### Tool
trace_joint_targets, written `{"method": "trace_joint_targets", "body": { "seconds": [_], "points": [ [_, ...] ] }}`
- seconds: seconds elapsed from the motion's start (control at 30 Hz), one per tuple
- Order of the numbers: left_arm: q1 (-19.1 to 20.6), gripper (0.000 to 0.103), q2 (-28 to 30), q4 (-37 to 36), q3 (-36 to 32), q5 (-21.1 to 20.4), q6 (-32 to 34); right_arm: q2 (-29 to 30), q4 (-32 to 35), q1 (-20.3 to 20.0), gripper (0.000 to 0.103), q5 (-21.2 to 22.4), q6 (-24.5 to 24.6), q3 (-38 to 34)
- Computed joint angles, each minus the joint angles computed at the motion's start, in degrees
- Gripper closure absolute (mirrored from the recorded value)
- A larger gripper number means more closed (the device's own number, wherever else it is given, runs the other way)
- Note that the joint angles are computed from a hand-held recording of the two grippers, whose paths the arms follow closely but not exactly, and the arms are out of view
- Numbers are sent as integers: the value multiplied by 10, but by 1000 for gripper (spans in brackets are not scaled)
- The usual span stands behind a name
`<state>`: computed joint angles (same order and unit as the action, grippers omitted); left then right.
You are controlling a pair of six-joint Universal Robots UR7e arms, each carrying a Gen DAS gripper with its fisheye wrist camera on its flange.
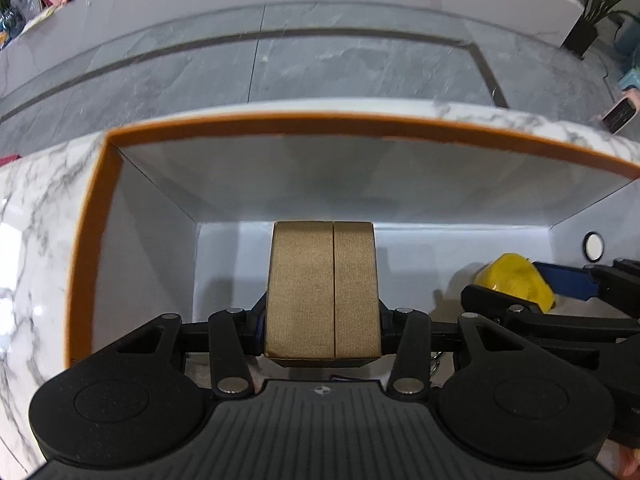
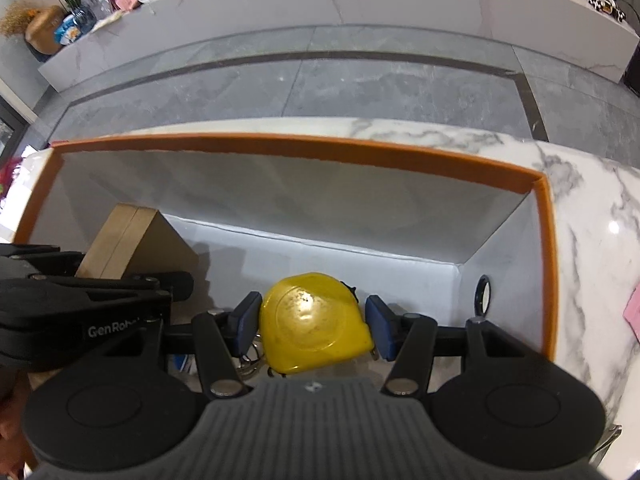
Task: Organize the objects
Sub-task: 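Carry the brown box with the left gripper while the right carries the tape measure over the orange box, then lower both held objects into the orange box and open both grippers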
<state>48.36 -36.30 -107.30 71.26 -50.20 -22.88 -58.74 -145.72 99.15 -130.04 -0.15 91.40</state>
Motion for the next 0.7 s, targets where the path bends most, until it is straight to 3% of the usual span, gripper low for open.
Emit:
{"method": "trace_joint_targets", "body": {
  "seconds": [0.13, 0.57, 0.7],
  "points": [
    [4, 51, 9, 29, -15, 0, -17, 31, 23, 2, 45, -49, -18, -21],
    [2, 50, 18, 76, -28, 13, -32, 30, 36, -6, 44, -36, -10, -25],
    [-1, 48, 11, 62, -18, 15, -29, 26, 19, -5, 36, -39, -27, -17]
  ]
}}
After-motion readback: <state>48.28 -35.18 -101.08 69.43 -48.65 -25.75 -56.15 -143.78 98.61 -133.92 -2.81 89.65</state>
